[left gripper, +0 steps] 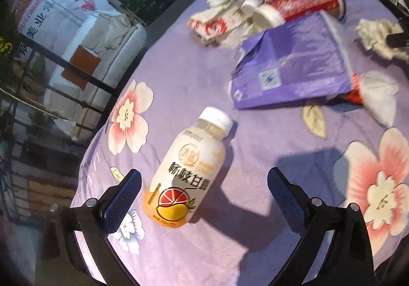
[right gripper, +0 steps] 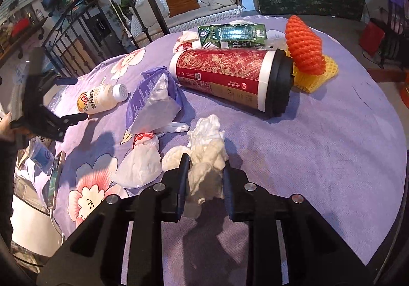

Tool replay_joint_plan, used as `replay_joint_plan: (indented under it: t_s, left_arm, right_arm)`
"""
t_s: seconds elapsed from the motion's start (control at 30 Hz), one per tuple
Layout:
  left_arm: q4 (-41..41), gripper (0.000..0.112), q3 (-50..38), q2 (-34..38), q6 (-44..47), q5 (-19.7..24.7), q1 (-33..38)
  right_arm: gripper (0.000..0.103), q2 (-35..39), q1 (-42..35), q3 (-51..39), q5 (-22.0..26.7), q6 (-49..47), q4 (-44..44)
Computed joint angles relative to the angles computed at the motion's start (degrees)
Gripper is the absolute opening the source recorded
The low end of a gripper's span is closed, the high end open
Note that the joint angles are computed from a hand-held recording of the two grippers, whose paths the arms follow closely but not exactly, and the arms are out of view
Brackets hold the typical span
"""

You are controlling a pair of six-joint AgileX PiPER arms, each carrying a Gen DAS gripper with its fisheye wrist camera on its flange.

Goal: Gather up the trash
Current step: 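Grasp the yellow-labelled juice bottle with the left tool while the right tool holds the tissue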

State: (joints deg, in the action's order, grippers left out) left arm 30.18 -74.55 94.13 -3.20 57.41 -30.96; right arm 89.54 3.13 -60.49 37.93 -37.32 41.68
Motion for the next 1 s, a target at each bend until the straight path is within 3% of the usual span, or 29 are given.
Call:
replay_joint_plan:
  t_s: [0.17,0.33,0.4,0.47,0.57,0.77,1.0]
  left_arm:
    - [-4.0,0.097,-7.6,7.9,6.5,4.0,7.0]
    - [-5.7,0.092,-11.5,14.4,9.0,7.5,8.4]
    - [-7.2,0.085,-12.9,14.8,7.5,7.9,8.8]
    - [-9.4,0.071,-13.8,14.6,6.8,8.4,9.3]
    - [-8.7,0.061,-13.3,14.3,5.8,8.3,8.3]
    - [-8.2,0.060,-10.1,11.5,0.6,5.6,7.2]
    - [-11.1,0.060,-1.8,1.6,-6.5,-1.4,5.6]
  right_arm:
    - [0.025,-0.2,-0.5,0.7,0.6,-0.1,1.2]
    - [0.025,-1.1,-0.8,1.6,0.6,-0.5,2.0]
    - [0.025,-1.5,-1.0,1.9,0.5,-0.5,2.1]
    - [0.025,-1.5,-1.4,2.2,0.7,-0.8,2.6]
    - [0.025,-1.8,-2.1,2.6,0.8,-1.4,3.5]
    - [0.025,-3.3,-3.8,3.9,1.2,-3.3,5.3]
    - [0.025,-5.9,-6.0,7.5,2.0,-7.9,9.0]
